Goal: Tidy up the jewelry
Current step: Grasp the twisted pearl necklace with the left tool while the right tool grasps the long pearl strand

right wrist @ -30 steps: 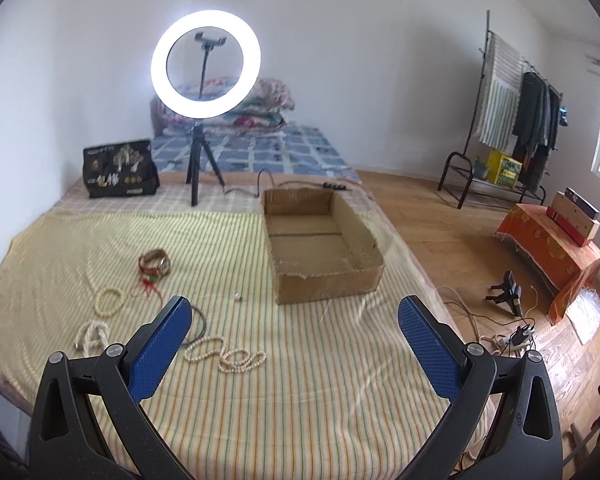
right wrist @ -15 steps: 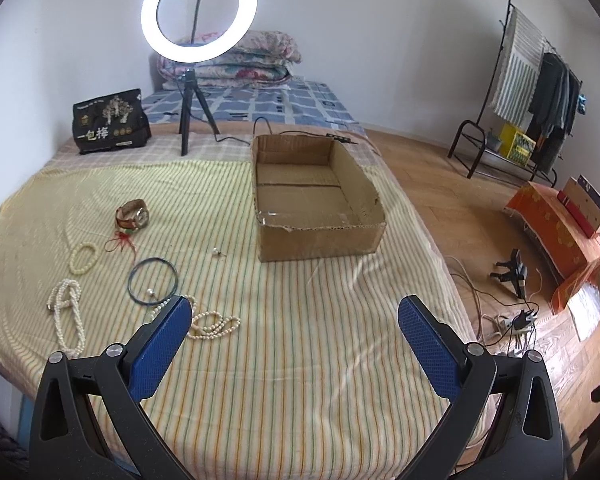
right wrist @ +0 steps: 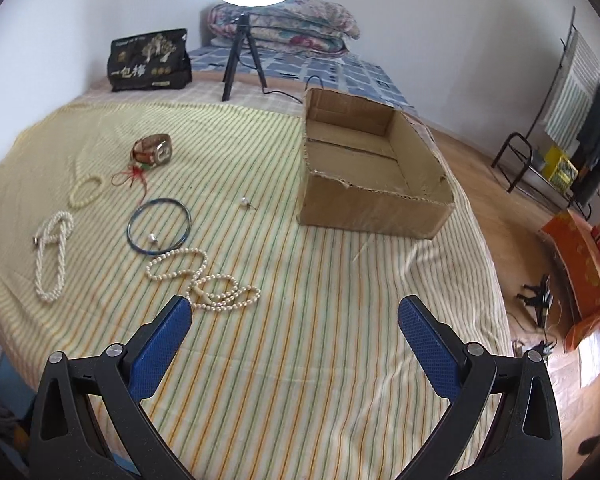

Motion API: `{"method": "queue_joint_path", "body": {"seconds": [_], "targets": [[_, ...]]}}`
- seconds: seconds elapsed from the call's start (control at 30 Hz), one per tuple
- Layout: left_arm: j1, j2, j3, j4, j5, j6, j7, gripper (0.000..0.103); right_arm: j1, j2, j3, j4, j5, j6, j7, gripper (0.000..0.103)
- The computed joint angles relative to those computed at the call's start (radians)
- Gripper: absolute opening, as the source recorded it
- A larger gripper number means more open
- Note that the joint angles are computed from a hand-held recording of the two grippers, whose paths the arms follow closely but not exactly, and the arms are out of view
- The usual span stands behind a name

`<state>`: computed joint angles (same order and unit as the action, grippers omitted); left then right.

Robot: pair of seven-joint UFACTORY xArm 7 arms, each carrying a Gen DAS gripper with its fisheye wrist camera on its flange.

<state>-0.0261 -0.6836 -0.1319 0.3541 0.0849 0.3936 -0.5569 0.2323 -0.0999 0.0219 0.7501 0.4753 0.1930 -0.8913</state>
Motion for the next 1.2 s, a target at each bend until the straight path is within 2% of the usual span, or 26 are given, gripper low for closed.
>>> {"method": "queue_joint_path", "body": {"seconds": [0.13,0.3,0.43,0.5,0.57,0.67,0.87,1.2], "targets": [[-0.058,0.084,0.036,0.01,-0.048,0.006,0.035,0.093,0.026,0.019,-0.009,0.033,0.12,0.069,-0.143,0.102],[-0.087,0.152,0.051,0.025,-0.087,-0.015,0.065,0.092,0.012,0.052,0.02,0.068,0.16,0.17,-0.247,0.102],[-0.105,0.191,0.07,0.033,-0.113,-0.023,0.097,0.092,-0.009,0.096,0.052,0.096,0.083,0.208,-0.213,0.102],[-0.117,0.214,0.085,0.038,-0.136,-0.026,0.119,0.089,-0.018,0.115,0.063,0.11,0.05,0.225,-0.189,0.102],[-0.136,0.233,0.102,0.042,-0.165,-0.028,0.151,0.088,-0.023,0.141,0.073,0.127,-0.011,0.225,-0.147,0.102],[-0.129,0.262,0.091,0.05,-0.17,-0.036,0.162,0.088,-0.027,0.175,0.085,0.149,-0.102,0.221,-0.081,0.102],[-0.128,0.332,0.109,0.077,-0.211,-0.043,0.196,0.085,-0.035,0.216,0.102,0.171,-0.212,0.209,-0.012,0.102],[-0.078,0.425,0.081,0.107,-0.175,-0.065,0.176,0.075,-0.066,0.298,0.119,0.261,-0.23,0.256,0.03,0.102]]}}
